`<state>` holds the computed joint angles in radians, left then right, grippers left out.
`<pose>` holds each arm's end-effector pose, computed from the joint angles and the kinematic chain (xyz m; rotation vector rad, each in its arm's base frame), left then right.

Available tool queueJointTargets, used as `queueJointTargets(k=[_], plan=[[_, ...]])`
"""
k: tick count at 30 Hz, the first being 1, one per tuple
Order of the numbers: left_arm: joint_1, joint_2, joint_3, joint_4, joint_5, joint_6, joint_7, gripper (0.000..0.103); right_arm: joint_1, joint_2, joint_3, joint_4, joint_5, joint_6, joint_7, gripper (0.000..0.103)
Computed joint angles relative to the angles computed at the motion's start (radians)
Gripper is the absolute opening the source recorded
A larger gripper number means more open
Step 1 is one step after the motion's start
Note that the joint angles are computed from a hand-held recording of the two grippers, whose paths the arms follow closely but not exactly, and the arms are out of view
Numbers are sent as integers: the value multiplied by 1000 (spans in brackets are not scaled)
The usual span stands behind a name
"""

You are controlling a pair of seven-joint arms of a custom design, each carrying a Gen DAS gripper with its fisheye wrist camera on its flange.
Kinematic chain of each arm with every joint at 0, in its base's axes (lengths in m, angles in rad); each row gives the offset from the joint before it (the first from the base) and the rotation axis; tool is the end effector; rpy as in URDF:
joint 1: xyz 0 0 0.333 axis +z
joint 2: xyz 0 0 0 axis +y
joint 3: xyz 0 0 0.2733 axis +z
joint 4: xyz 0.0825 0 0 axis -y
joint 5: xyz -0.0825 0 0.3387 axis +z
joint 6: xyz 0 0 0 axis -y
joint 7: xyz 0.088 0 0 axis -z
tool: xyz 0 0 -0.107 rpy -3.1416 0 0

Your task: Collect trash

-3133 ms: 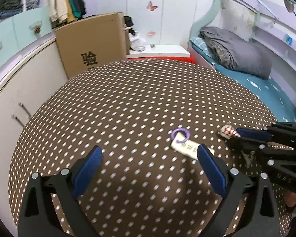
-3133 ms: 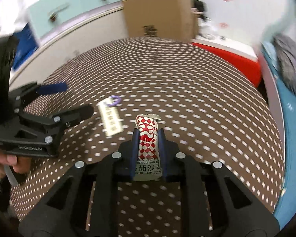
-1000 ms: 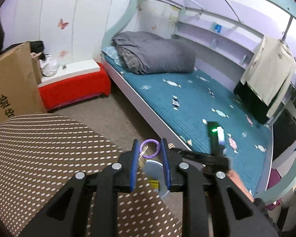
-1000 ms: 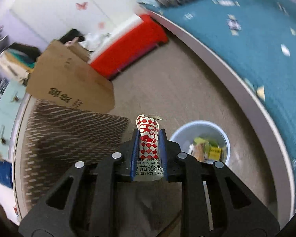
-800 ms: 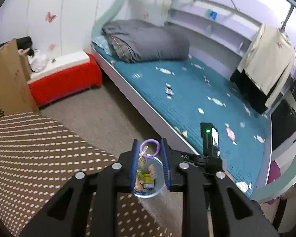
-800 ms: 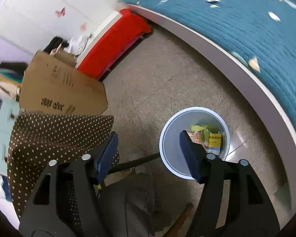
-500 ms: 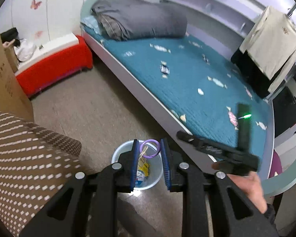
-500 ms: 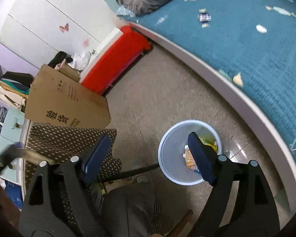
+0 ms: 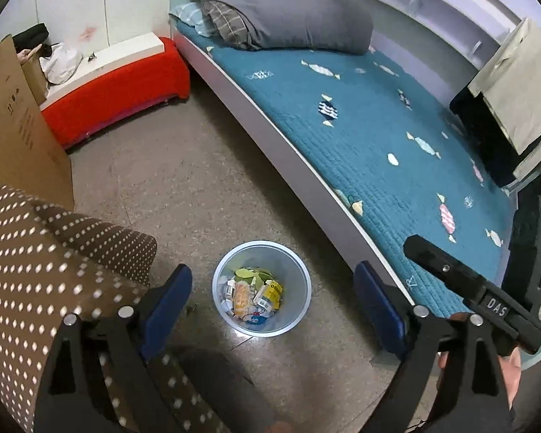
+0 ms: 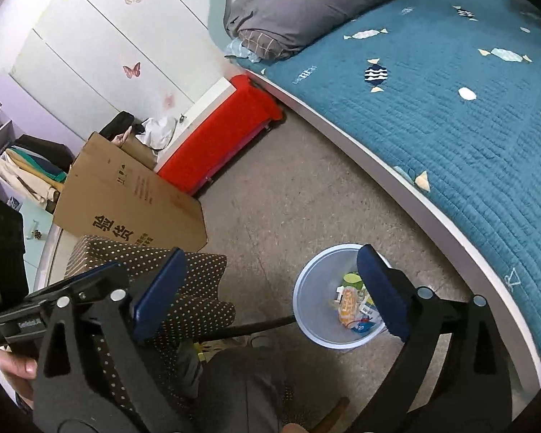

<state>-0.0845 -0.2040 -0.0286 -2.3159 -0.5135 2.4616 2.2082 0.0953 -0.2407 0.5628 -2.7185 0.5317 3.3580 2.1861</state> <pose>0.4745 -0.0537 0.4431 -1.6203 2.4566 -0.7539 0.3629 0.2116 0.3842 -1.1897 1.9689 -0.1666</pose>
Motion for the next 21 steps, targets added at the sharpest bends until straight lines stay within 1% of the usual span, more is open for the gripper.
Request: queueJointTargets(k=[2,3,4,6,8,9,12,13,15,16,18,19,21], plan=[[3,-44,10,-30,-11,9,15,91,-61,-30,74,2,4,-26,13,97],[1,-71,19,-49,-20,15,27,91,-110,-56,131,6,-4,-49,37,97],[-1,-92,24,-63,-22,23,29,91,-137,-79,166,7,-15,-64,59,97],[-4,-157,38,-109,-18,53,30,93,-159,-111,194,10,-41,-84,90,97],[-2,-231,44,-161,19,91,10,93,-185,-174,235,20,-66,-128,132,97],[-8,-271,57,-187,29,107,9,93,-194,-208,252,25,-80,-152,154,97],[-37,-389,109,-255,42,133,11,94,-201,-295,274,49,-123,-237,209,97],[-37,-444,120,-286,55,147,3,94,-199,-339,284,65,-140,-286,231,97],[-41,-525,141,-328,82,169,-11,94,-189,-397,289,92,-172,-348,266,97],[-35,-577,147,-355,98,184,-20,94,-185,-416,292,104,-188,-367,283,97],[-15,-680,156,-403,136,208,-39,95,-186,-475,305,142,-228,-435,324,97],[-11,-712,161,-417,152,213,-46,95,-186,-491,306,158,-248,-462,336,97],[21,-819,166,-469,187,251,-64,95,-188,-524,318,211,-297,-526,362,97]])
